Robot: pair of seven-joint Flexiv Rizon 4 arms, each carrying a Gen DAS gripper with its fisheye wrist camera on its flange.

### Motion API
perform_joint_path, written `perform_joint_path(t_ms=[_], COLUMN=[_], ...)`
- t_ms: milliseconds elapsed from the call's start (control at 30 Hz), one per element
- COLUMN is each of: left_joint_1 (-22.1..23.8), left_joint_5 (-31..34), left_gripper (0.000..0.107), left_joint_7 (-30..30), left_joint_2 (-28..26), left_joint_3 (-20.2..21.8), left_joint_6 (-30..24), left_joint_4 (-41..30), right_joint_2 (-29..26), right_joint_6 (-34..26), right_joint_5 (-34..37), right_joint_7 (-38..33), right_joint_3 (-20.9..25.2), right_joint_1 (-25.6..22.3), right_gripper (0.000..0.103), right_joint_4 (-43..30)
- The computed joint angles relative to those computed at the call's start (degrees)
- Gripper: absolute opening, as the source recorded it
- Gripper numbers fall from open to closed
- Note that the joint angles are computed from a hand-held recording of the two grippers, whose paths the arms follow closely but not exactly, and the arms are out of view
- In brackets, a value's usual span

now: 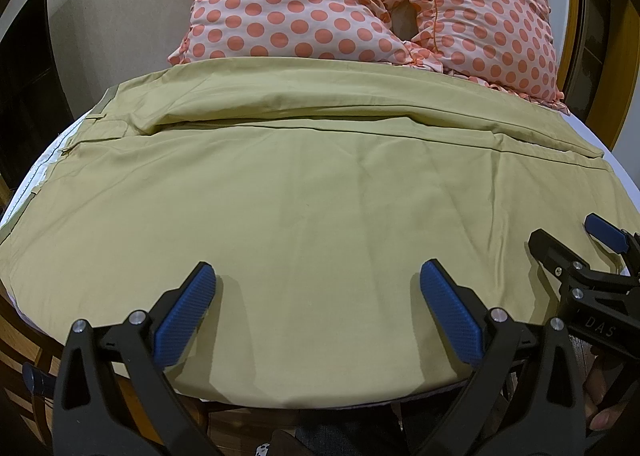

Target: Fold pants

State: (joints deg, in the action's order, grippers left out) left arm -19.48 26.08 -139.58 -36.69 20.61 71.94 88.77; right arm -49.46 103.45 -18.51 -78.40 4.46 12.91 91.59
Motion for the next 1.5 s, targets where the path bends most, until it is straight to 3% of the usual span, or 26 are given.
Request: perform_joint_path(t_ms=[1333, 1400, 1500], left_joint_1=[0.08, 0.47, 2.96], left_joint_5=[0.40, 0.26, -1.94], left_gripper=[0.101, 0.101, 0.101], left_joint_7=[-0.27, 0.40, 4.75], left_joint_2=[0.03, 0.15, 0.81], left_joint_3=[-0.09, -0.51, -3.45], left_joint_6=[-0.01, 0.16, 0.15], left_joint_4=[-0.07, 0.08, 0.75], right_joint_2=[-0.05, 0.42, -0.02], right_joint_6=[1.06, -5.46, -11.00], right_joint_5=[0.08, -3.12, -1.62], right_joint_7=[-0.64, 0.86, -0.56], right_joint_3=[0.19, 3.57, 7.50], right_joint_1=[-0.32, -3.65, -7.29], right_gripper=[0.102, 0.102, 0.102], right_joint_4=[0.95, -1.79, -7.59])
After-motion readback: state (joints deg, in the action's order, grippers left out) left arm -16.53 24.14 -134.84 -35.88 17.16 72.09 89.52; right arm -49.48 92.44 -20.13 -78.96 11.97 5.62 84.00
